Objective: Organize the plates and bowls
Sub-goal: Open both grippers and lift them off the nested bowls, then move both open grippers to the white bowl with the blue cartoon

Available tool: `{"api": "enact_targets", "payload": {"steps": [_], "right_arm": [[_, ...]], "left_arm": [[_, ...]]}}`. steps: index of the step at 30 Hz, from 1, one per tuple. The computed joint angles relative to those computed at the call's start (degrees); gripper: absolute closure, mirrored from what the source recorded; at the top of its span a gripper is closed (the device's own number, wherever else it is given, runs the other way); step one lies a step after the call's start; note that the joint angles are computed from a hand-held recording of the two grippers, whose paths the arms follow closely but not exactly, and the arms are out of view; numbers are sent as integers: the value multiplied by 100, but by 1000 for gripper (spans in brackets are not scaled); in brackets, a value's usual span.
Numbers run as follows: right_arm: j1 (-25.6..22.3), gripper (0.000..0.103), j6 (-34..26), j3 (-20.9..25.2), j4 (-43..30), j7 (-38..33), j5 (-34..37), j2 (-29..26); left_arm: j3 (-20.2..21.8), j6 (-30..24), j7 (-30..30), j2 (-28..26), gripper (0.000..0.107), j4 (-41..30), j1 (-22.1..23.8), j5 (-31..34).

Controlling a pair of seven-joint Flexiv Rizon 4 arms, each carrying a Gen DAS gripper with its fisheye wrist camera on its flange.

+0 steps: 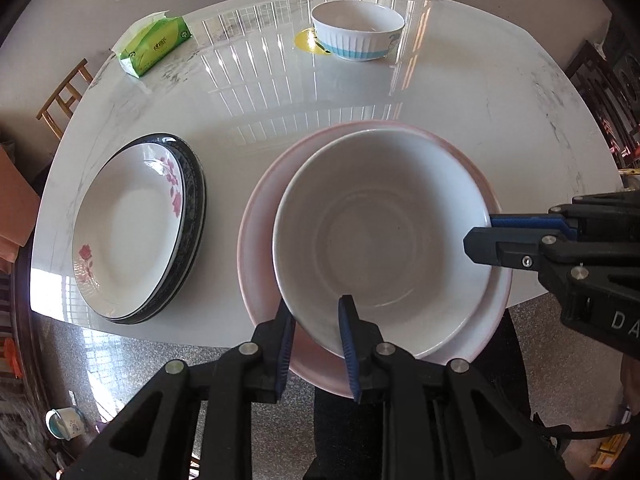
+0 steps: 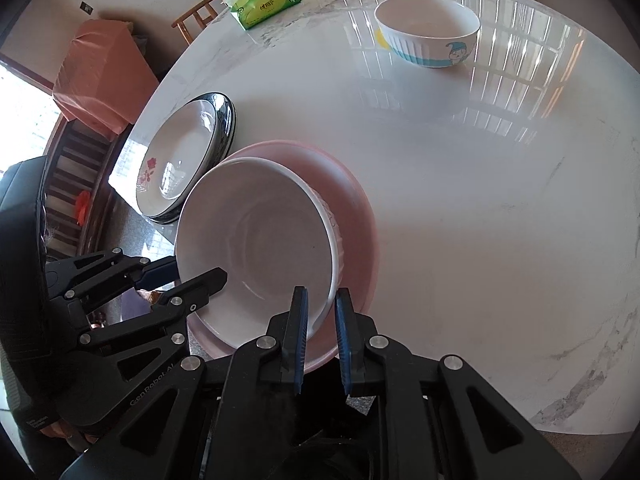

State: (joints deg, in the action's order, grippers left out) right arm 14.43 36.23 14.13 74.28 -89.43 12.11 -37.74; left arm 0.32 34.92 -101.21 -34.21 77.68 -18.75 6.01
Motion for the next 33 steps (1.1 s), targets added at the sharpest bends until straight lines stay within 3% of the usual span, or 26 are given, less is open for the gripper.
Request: {"api": "enact_targets", "payload": {"steps": [2, 6, 9, 11, 13, 18, 23, 25, 28, 31, 33], "right_arm": [[-90, 87, 173, 60, 42, -99, 138, 37], [-242, 82, 627, 114, 182, -309, 380, 186], [-256, 65, 997, 21, 315, -345, 313, 290], [-76, 45, 1350, -255, 492, -149, -95, 341], [120, 34, 1736, -587, 688, 188, -659, 344], [165, 24, 2378, -971, 891, 778, -1605, 228], [723, 3, 3237, -2058, 1342, 1993, -3093, 258], [706, 1, 3598, -2162, 1407, 2094, -3457, 249], [440, 1, 4394, -1960, 1473, 1979, -3433, 207], [922, 1, 4991, -2867, 1712, 2858, -3948, 148], [937, 1, 5635, -3039, 1784, 2900, -3991, 1]], "left_arm": [[25, 156, 17, 44, 76, 72, -44, 112], [29, 302, 113, 123, 73, 175, -66, 213], [36, 575, 109, 207, 70, 321, -20, 198], [135, 718, -12, 235, 70, 311, -83, 358], [262, 801, -157, 236, 69, 224, -184, 632], [414, 1049, -414, 173, 69, 28, -297, 1088], [598, 1321, -584, -1, 69, -247, -477, 1615], [668, 1471, -633, -78, 69, -350, -529, 1814], [735, 1600, -677, -218, 69, -542, -576, 1974], [807, 1719, -681, -353, 69, -710, -632, 2109], [849, 1806, -700, -437, 69, -817, -665, 2172]]}}
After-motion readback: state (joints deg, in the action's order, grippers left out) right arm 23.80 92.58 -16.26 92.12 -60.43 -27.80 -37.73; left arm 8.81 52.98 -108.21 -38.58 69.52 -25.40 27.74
